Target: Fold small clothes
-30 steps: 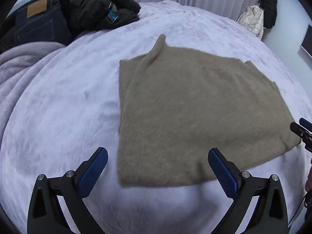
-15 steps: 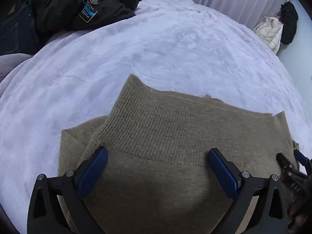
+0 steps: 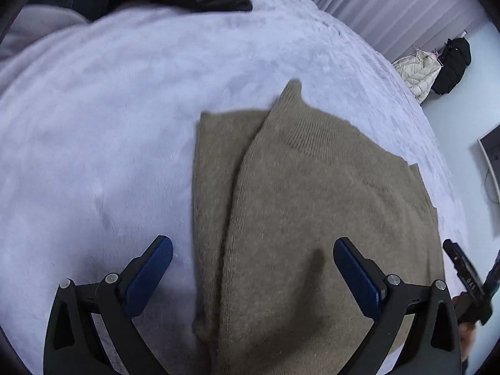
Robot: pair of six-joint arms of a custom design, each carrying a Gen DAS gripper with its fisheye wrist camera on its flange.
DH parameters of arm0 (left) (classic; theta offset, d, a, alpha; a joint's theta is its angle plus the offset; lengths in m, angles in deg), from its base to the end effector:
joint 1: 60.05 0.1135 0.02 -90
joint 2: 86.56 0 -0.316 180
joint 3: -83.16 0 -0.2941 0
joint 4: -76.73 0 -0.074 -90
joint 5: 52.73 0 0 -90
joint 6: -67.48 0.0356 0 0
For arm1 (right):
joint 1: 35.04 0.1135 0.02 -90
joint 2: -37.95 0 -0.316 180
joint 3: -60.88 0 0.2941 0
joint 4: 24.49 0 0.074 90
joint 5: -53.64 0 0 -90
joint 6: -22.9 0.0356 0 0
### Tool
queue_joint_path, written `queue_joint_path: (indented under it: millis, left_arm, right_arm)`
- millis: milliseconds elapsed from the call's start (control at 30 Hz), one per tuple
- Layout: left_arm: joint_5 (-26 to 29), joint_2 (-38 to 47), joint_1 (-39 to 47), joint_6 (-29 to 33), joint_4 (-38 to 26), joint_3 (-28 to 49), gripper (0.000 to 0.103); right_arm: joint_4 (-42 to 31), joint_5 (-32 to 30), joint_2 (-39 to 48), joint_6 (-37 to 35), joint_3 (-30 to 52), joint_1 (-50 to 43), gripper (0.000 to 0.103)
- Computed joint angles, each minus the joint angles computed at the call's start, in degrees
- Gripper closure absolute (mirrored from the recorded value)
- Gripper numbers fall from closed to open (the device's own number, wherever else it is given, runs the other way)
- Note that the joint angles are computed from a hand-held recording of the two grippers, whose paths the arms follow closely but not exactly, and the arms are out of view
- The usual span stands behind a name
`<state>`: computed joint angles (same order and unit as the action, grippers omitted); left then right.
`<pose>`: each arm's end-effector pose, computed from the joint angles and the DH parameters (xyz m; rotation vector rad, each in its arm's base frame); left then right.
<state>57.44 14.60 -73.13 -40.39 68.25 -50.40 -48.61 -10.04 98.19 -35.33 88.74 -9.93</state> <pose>0.2889 -0.0797 0.0876 0.0015 2.7170 -0.6379 0.1606 0.0578 0.1420 0.3099 2.4006 -0.1503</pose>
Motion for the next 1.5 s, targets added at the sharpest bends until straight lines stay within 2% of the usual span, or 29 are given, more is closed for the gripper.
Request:
queue_joint_path:
  millis: [100,133,167,233,267,300,333,367,400,500,633,700,767,867,967,1133,1200,1233,1300,1467,1500]
  left_arm:
    - [3.24,1.22,-0.83,0.82,0.83,0.46,0.000]
    - [5.60,2.06,-1.49,0.85,0.47,1.40,0.000]
    - [5.76,2.54,-2.81,0.02,-0.02,2.24,0.000]
    - [0.92,2.80,-6.83,-0.23,-1.24,3.81,0.001]
    - [-1.68,3.06,-8.41,-0.16,-1.81,4.36,0.005]
    - [-3.98,2.80,-9.48,-0.30,-2.15,4.41,0.020]
    - [-4.44,2.19,-9.53,-0.23,-1.92,3.96,0.027]
    - [-3.59,1.02,-8.99,-0.66,-1.35,3.12,0.041]
    - [-2.42,0.30,-8.34,-0.99,-1.17,2.68,0.049]
    - [-1.57,-0.44,-7.66,-1.20,-1.38,2.37,0.051]
    - [-1.22,0.19,-7.16,-2.77,-0.94,2.36,0.050]
    - [1.64,1.45,-5.27,-3.47,0.17,2.08,0.041]
    - [3.97,2.30,-3.63,-2.60,2.48,0.85,0.041]
    - [4.77,2.48,-3.42,-1.93,5.55,-0.63,0.038]
    - [7.51,3.20,-3.26,0.38,7.49,-1.19,0.021]
    - [7.22,3.16,-3.62,0.08,9.62,-2.04,0.021]
    - [3.55,2.52,-5.00,-0.94,7.29,-1.06,0.040]
    - [2.34,1.85,-5.74,-1.19,5.61,-0.46,0.044]
    - [0.84,0.10,-6.60,-1.82,2.95,0.12,0.057]
    - [-6.82,-6.51,-11.14,-3.64,-6.19,1.91,0.065]
    - [-9.10,-7.65,-12.64,-4.23,-8.81,2.84,0.066]
  right_arm:
    - [-1.05,1.67,0.78,4.49,-0.85,4.98,0.011]
    - [-0.23,1.58,2.66,4.98,-0.53,5.98,0.011]
    - [0.07,1.52,4.76,5.70,0.11,7.02,0.011]
    - [0.80,1.27,8.37,7.21,1.44,9.44,0.011]
    - [1.19,1.02,9.54,7.39,2.08,10.43,0.011]
    - [1.98,0.44,12.29,6.87,3.56,10.80,0.011]
    - [2.16,-0.03,16.11,5.67,6.08,10.75,0.011]
    - [2.56,0.11,19.27,5.00,8.05,10.93,0.011]
    - [3.11,-0.19,22.81,3.27,10.68,10.28,0.011]
    - [2.37,-4.06,33.50,-0.59,21.03,5.15,0.011]
    - [-3.64,-7.66,48.50,-1.54,36.81,-0.93,0.011]
    - [-4.57,-5.55,52.09,0.24,39.39,-0.53,0.001]
    - [-4.12,-3.18,51.75,1.36,38.24,1.00,0.001]
    - [-5.99,-4.23,45.71,2.27,33.08,3.74,0.001]
    - [-4.71,-2.27,37.48,6.49,23.99,10.60,0.001]
    - [-3.04,4.70,29.02,19.43,11.61,26.11,0.001]
    - [-2.09,9.20,29.46,22.91,10.01,30.47,0.001]
    - [-1.52,10.44,30.21,24.05,9.80,31.39,0.001]
    - [-0.36,9.95,31.01,22.91,9.93,30.33,0.001]
    - [1.64,8.37,29.63,20.09,8.90,28.16,0.001]
    - [-0.05,7.48,28.29,19.89,8.99,28.17,0.001]
